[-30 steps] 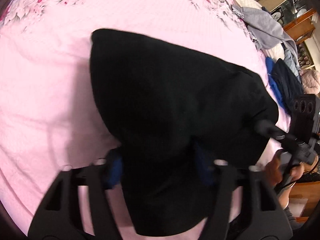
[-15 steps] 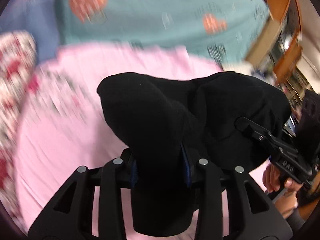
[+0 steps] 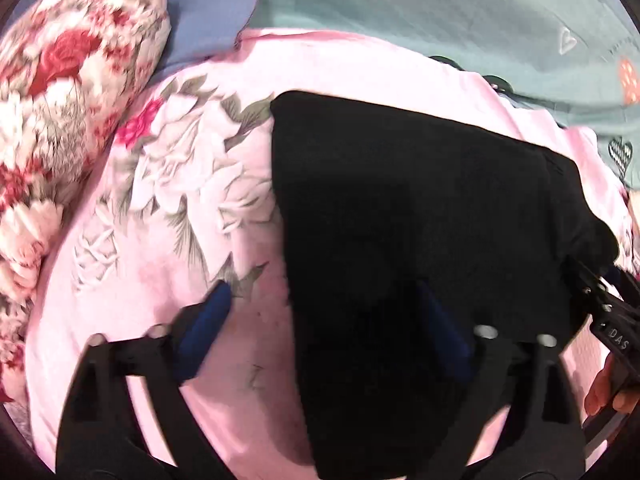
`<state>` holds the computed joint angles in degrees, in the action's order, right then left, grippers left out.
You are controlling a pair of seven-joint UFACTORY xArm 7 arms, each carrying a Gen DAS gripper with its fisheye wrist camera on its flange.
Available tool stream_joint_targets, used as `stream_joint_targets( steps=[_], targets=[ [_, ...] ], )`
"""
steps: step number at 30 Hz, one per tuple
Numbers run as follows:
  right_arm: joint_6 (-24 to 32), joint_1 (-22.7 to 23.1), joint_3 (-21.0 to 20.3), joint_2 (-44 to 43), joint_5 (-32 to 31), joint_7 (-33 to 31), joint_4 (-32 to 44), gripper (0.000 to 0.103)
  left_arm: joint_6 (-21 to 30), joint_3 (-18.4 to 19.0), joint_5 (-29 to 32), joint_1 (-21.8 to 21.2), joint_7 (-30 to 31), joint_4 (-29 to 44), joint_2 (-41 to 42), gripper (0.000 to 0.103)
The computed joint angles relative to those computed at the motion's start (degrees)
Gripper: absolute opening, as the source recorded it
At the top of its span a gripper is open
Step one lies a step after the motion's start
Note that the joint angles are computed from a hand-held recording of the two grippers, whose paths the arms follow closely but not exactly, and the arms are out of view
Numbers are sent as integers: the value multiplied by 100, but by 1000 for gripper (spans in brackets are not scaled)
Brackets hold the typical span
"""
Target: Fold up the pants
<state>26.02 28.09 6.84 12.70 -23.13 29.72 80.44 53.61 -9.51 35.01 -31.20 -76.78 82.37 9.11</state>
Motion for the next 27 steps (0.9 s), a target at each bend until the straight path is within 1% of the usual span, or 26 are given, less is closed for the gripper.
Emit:
stream_joint_targets(
  steps=[1, 2, 3, 4, 5, 6, 7, 8, 9, 10, 11, 13, 14, 15, 17, 18, 20, 21, 23, 26, 27],
  targets=[
    [-195, -99, 11, -54, 76, 157, -138, 76, -160, 10, -113, 50, -32, -112, -65, 97],
    [-150, -133, 5, -39, 275, 74, -146, 83, -292, 16, -215, 96, -83, -204, -124, 97],
    [-139, -220, 78, -33, 521, -105, -118, 83, -274, 8, -221, 107, -84, -213, -136, 97],
    [-109, -270, 124, -48, 701, -226, -120, 83, -142, -12, -185, 87, -58, -145, -123, 97],
    [-7, -274, 130, -45, 786, -259, -57, 83, 108, -45, -125, 36, -15, -18, -109, 96],
    [176, -187, 89, -55, 689, -108, 70, 83, 273, -74, -84, -11, -4, 50, -134, 95],
    [247, -110, 38, -146, 525, 84, 75, 83, 345, -104, -32, -52, -27, 49, -215, 95],
    [127, -58, -7, -261, 348, 299, -15, 83, 369, -168, 65, -124, -142, -46, -378, 95],
    [-182, -2, -52, -579, 43, 711, -344, 83, 459, -250, 173, -193, -268, -113, -514, 95],
    [-343, 12, -34, -833, -220, 1040, -598, 84, 594, -334, 274, -245, -346, -136, -608, 95],
    [-265, 25, 31, -1134, -545, 1374, -781, 85, 716, -416, 350, -287, -407, -137, -667, 96],
    [-281, -61, 214, -1615, -762, 1622, -1155, 86, 1016, -604, 531, -414, -587, -111, -752, 98],
    [-317, -94, 325, -1920, -795, 1732, -1415, 94, 1332, -731, 660, -530, -688, -42, -765, 98],
    [-266, -149, 443, -2141, -868, 1853, -1594, 98, 1534, -812, 766, -613, -774, -6, -765, 98],
    [-133, -308, 741, -2576, -1135, 2203, -1939, 98, 1948, -953, 1015, -812, -989, 98, -712, 99],
    [-146, -371, 875, -2811, -1199, 2327, -2155, 98, 2072, -996, 1093, -898, -1071, 115, -699, 101],
    [-125, -492, 1132, -3175, -1234, 2498, -2474, 100, 2259, -1088, 1182, -1071, -1271, 33, -757, 101],
    [-43, -578, 1316, -3420, -1279, 2670, -2664, 102, 2269, -1090, 1165, -1097, -1290, -28, -803, 101],
    [28, -862, 1678, -3699, -1427, 2996, -2856, 102, 2225, -1145, 1129, -1165, -1400, -161, -869, 101],
    [-154, -1333, 2173, -4148, -1588, 3571, -3258, 102, 2252, -1202, 1124, -1221, -1435, -256, -854, 101],
    [-232, -1434, 2275, -4262, -1582, 3664, -3365, 102, 2308, -1212, 1102, -1241, -1386, -225, -819, 101]
  ],
)
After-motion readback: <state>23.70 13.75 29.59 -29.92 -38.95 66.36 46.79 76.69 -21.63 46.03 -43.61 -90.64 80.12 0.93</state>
